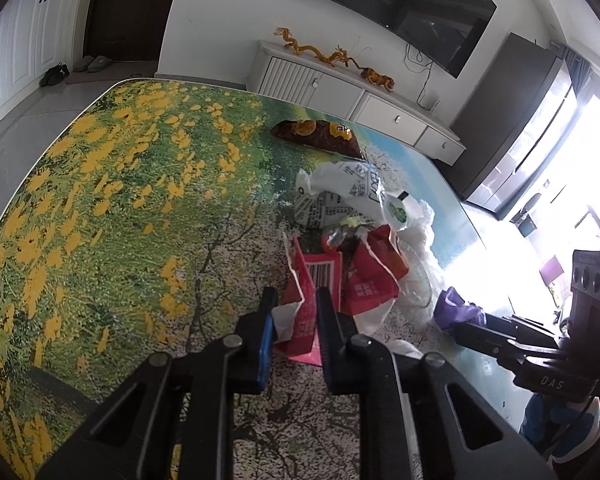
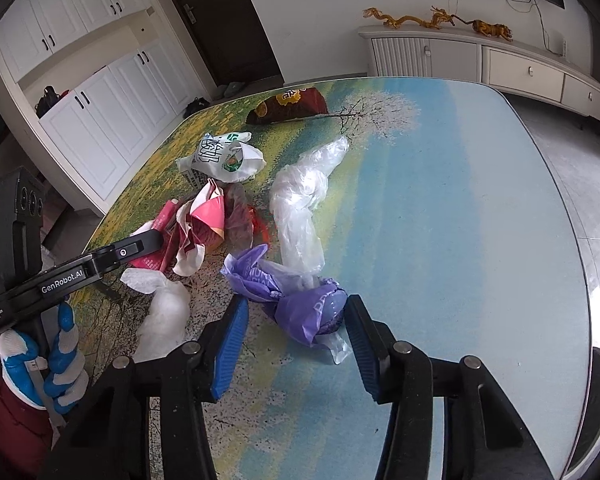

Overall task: Collect trash
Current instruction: 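Grasp the red-white paper bag with the left tool while the right tool grasps the purple bag, then carry both items over the bin and open both tools to drop them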

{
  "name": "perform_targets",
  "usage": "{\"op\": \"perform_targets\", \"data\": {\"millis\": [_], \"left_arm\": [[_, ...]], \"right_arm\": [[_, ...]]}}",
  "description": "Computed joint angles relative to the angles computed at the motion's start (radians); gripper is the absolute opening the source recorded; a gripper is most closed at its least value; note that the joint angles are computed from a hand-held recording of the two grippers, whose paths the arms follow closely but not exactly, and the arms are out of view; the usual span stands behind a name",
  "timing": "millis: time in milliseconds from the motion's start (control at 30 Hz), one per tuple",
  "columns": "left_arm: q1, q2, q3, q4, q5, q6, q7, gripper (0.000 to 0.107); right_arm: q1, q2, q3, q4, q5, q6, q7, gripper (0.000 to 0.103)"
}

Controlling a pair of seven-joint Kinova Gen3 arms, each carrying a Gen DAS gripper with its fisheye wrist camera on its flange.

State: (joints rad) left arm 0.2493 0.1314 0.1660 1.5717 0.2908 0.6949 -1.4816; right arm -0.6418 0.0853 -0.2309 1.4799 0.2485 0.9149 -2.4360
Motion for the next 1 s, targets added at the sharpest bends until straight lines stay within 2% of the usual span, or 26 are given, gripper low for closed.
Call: {"op": "perform_targets", "data": {"millis": [133, 367, 667, 1000], "left_arm": [[0.003, -0.019, -0.004, 0.02, -0.009, -0.015, 0.013, 0.012], [0.006, -0.059, -0.006, 0.055, -0.014, -0.035, 0.033, 0.009], [0.008, -0.144, -0.012, 0.09, -0.024, -0.052, 0.061, 0.008], [0.041, -0.213, 0.018, 0.043, -0.083, -0.046, 0.113, 0.008]], "right_arm": [[-0.006, -0.001, -0.004, -0.002, 0.003, 0.009, 0.006, 0.035], [-0.014, -0.022, -0.016, 0.011, 0.002, 0.002, 0.012, 0.033], [-0.025, -0.078, -0.051, 0.022, 0.083, 0.019, -0.082, 0.033], [-0.009, -0.166, -0.12, 0.045, 0.198, 0.053, -0.207, 0.033]]}}
